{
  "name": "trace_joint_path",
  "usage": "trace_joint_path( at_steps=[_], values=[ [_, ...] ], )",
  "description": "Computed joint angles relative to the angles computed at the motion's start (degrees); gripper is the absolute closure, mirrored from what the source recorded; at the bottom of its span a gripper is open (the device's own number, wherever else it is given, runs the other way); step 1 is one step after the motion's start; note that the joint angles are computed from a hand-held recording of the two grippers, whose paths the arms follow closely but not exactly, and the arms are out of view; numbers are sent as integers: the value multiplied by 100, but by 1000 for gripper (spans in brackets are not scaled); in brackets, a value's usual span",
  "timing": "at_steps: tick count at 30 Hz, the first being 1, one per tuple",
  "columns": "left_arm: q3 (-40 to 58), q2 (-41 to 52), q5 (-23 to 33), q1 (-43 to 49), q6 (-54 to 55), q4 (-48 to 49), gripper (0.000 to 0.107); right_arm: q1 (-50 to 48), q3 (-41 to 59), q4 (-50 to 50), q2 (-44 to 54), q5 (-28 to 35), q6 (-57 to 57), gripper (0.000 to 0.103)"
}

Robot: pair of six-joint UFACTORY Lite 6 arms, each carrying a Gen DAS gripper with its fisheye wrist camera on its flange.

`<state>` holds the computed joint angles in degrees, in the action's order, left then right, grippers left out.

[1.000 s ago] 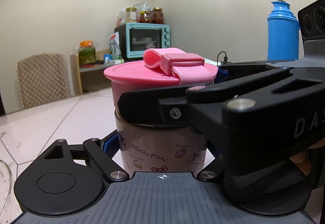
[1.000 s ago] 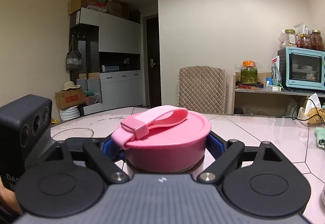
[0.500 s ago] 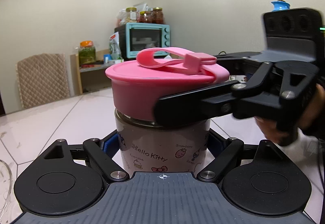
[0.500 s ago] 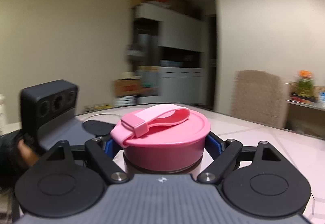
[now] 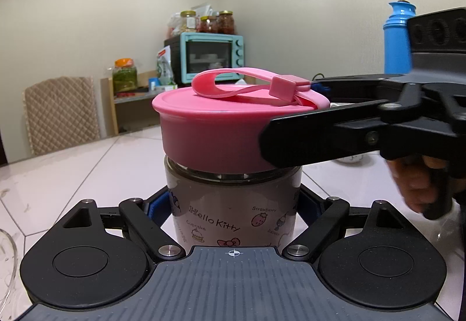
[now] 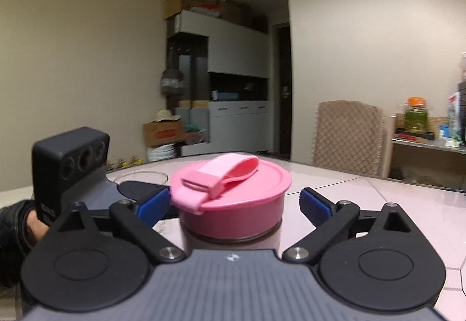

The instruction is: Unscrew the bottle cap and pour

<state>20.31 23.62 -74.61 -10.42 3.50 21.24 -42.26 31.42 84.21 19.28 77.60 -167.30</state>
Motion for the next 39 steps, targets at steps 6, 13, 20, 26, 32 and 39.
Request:
trace_joint_path(
  at_steps=[6, 13, 20, 26, 32, 39],
  values=[
    [6, 10, -4, 10, -1, 10, 17, 104, -989, 888, -581, -164, -629, 7],
    [9, 19, -10, 2, 0, 2, 17, 679, -1345, 1940, -649, -255, -697, 12],
    [9, 26, -15, -9, -2, -7, 17, 997, -1603, 2545, -647, -130, -975, 17],
    [-13, 27, -38, -27, 7, -28, 17, 931, -1489, 2339, -541, -146, -1024, 18],
    [-12, 30, -38, -30, 7, -32, 17, 619, -143, 872, 268, -144, -560, 18],
    [-5, 40, -42, -42, 10, -47, 17, 687, 2757, -1229, 1941, 493, 552, 18]
  ],
)
